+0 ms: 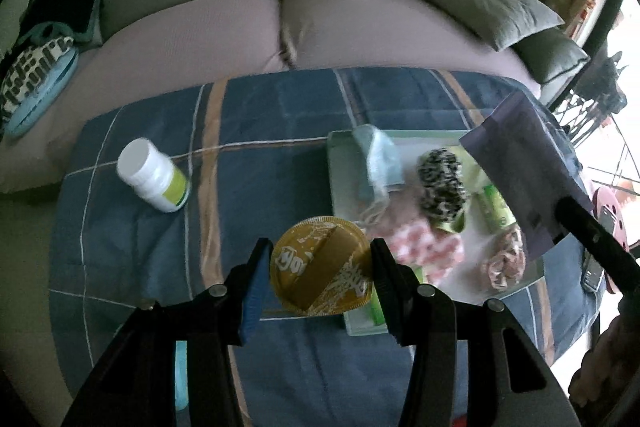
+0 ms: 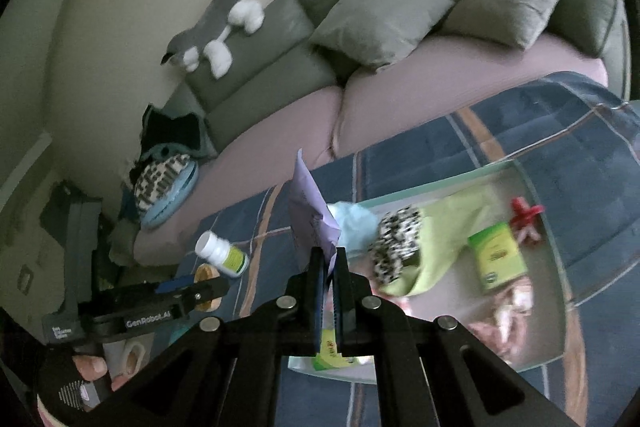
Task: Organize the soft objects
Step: 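Carry the yellow tin and purple packet over the tray with both grippers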
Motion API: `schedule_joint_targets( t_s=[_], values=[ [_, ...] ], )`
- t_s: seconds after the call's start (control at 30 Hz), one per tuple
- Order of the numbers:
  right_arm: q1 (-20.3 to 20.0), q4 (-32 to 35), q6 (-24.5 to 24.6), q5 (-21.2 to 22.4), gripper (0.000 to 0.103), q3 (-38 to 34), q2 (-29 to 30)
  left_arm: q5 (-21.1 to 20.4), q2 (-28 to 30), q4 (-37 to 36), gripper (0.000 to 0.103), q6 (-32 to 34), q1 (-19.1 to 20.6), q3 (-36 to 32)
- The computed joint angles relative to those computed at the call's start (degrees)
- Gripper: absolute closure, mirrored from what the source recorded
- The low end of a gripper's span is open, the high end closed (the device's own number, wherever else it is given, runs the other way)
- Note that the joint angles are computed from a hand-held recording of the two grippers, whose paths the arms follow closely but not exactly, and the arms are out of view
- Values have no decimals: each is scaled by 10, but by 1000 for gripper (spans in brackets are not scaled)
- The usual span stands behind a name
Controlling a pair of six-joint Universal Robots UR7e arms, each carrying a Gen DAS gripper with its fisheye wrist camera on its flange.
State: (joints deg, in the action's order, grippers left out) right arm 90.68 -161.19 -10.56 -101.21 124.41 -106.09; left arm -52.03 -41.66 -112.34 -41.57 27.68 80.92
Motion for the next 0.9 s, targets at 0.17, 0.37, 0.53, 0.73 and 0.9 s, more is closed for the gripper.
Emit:
schedule_joint_targets(
  t_s=[0.17, 0.37, 0.53, 0.73, 0.9],
  values=[
    [-25, 4, 4, 10, 99, 1, -29, -8, 21, -4, 52, 15, -9, -18],
    [-60, 21, 11, 24, 99, -2, -48, -23, 48, -2, 52, 29, -12, -38],
    [-83, 30, 17, 30, 99, -3, -52, -32, 66, -5, 52, 36, -11, -46],
    [-86, 39, 20, 19, 99, -3, -32, -36, 82, -5, 52, 33, -6, -52],
    [-95, 49, 28, 21, 99, 0, -14, -35, 97, -4, 52, 31, 0, -58]
  ],
)
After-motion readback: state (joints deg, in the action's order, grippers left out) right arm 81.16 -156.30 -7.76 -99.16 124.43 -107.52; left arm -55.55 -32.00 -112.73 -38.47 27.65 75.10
